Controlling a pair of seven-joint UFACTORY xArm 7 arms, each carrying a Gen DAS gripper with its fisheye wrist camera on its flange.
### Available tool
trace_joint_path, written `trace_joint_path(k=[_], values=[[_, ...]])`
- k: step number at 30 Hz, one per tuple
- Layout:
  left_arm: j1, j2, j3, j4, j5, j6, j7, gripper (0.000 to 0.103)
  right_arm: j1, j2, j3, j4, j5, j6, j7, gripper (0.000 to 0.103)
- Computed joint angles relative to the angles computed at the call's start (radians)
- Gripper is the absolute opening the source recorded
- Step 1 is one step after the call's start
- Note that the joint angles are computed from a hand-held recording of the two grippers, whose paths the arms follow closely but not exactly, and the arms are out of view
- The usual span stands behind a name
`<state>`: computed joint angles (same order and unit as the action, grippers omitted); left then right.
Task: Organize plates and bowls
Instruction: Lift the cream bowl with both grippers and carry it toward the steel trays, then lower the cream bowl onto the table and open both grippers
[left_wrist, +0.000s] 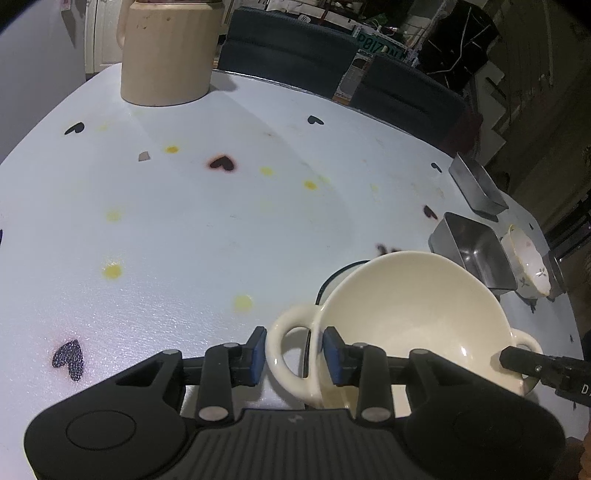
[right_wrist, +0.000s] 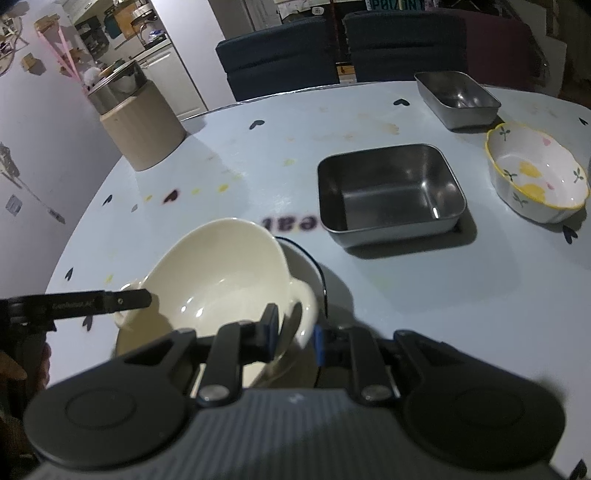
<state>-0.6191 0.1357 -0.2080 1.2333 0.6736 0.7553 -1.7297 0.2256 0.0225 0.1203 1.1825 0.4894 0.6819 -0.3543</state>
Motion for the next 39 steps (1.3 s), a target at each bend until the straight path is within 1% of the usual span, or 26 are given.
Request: trace_joint_path(k=[2, 4, 8, 11, 15, 20, 26, 32, 33, 35, 36, 38, 39], values=[[-0.001, -0.001, 0.0, 0.001, 0.002, 0.004, -0.002, 0.037, -0.001, 0.001, 0.0, 0.004, 0.003, 0.01, -0.002, 0.023], [-0.002, -0.004, 0.0, 0.0, 0.005, 0.004, -0.007, 0.04, -0.005, 0.017, -0.003, 0.024, 0.007, 0.035, 0.003, 0.023], [0.0, -0.011, -0.002, -0.009, 0.013, -0.008, -0.015, 0.042, -0.019, 0.044, -0.008, 0.056, 0.002, 0.096, 0.051, 0.024], [0.0, -0.009, -0.004, -0.004, 0.018, -0.006, -0.013, 0.043, -0.027, 0.059, -0.006, 0.066, -0.003, 0.115, 0.077, 0.025], [-0.001, -0.007, -0.004, 0.0, 0.02, -0.002, -0.009, 0.043, -0.027, 0.064, -0.001, 0.063, -0.03, 0.112, 0.101, 0.026], [-0.002, -0.006, -0.004, 0.001, 0.02, -0.001, -0.01, 0.043, -0.025, 0.062, 0.003, 0.058, -0.042, 0.1, 0.102, 0.027], [0.0, -0.011, -0.004, -0.002, 0.018, 0.003, -0.004, 0.043, -0.012, 0.058, 0.008, 0.049, -0.098, 0.058, 0.101, 0.029], [0.001, -0.012, -0.006, -0.002, 0.018, 0.011, 0.0, 0.045, -0.012, 0.06, 0.008, 0.048, -0.1, 0.049, 0.092, 0.029], [0.0, -0.011, -0.007, 0.0, 0.017, 0.016, 0.003, 0.047, -0.009, 0.056, 0.008, 0.042, -0.118, 0.036, 0.096, 0.035], [-0.002, -0.008, -0.008, 0.005, 0.015, 0.032, 0.009, 0.05, 0.0, 0.051, 0.009, 0.031, -0.168, 0.015, 0.108, 0.042], [-0.002, -0.009, -0.008, 0.004, 0.014, 0.034, 0.009, 0.052, 0.001, 0.05, 0.009, 0.028, -0.18, 0.008, 0.109, 0.044], [-0.002, -0.01, -0.008, 0.003, 0.009, 0.04, 0.007, 0.057, 0.0, 0.05, 0.008, 0.028, -0.182, 0.009, 0.105, 0.045], [-0.002, -0.01, -0.008, 0.003, 0.005, 0.046, 0.01, 0.061, 0.0, 0.052, 0.007, 0.03, -0.182, 0.01, 0.108, 0.048]])
